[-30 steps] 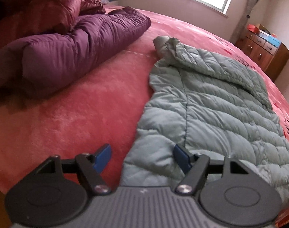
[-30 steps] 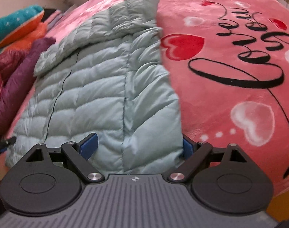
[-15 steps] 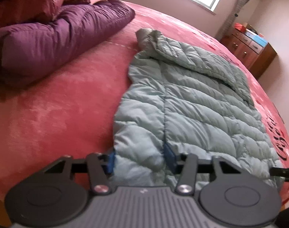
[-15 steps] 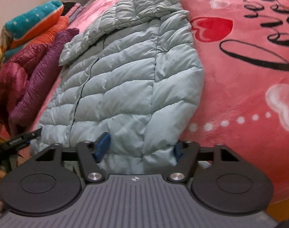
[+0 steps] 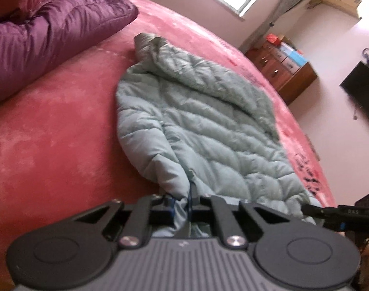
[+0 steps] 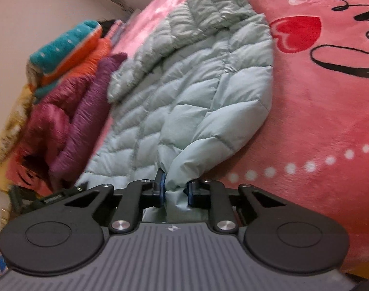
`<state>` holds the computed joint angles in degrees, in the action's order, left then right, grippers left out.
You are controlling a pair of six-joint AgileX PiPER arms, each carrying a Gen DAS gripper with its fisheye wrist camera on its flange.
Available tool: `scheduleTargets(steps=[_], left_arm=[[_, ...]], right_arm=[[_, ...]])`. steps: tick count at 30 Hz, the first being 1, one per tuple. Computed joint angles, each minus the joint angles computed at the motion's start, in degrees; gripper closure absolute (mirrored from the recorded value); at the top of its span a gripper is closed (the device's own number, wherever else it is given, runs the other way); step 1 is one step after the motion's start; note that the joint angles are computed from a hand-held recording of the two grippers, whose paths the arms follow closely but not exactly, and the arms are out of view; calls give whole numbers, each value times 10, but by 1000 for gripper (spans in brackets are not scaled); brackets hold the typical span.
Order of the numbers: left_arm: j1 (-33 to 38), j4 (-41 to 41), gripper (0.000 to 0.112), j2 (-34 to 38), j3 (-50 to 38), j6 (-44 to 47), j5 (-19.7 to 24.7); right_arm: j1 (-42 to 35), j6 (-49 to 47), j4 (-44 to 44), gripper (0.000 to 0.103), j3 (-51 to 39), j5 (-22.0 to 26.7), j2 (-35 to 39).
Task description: Fold large clothes
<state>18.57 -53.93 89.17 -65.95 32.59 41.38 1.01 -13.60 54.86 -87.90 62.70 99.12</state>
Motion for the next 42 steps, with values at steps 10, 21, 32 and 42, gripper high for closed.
scheduleTargets(steps=[10,21,32,42], left_arm=[[6,-120,107,14,-23,97,8],[11,-286,107,105,-132,171,26],[1,-267,107,235,-340,89,-19],[-9,-5,107,411,-651,-211,-27]], right_arm=[[-28,-65,179,82,17,-5,22],[-19,-112,305,83,-20,-54,58],[-13,-95,385,83,-196,-138,190],[-15,-1,351,83,-411,-193,347]])
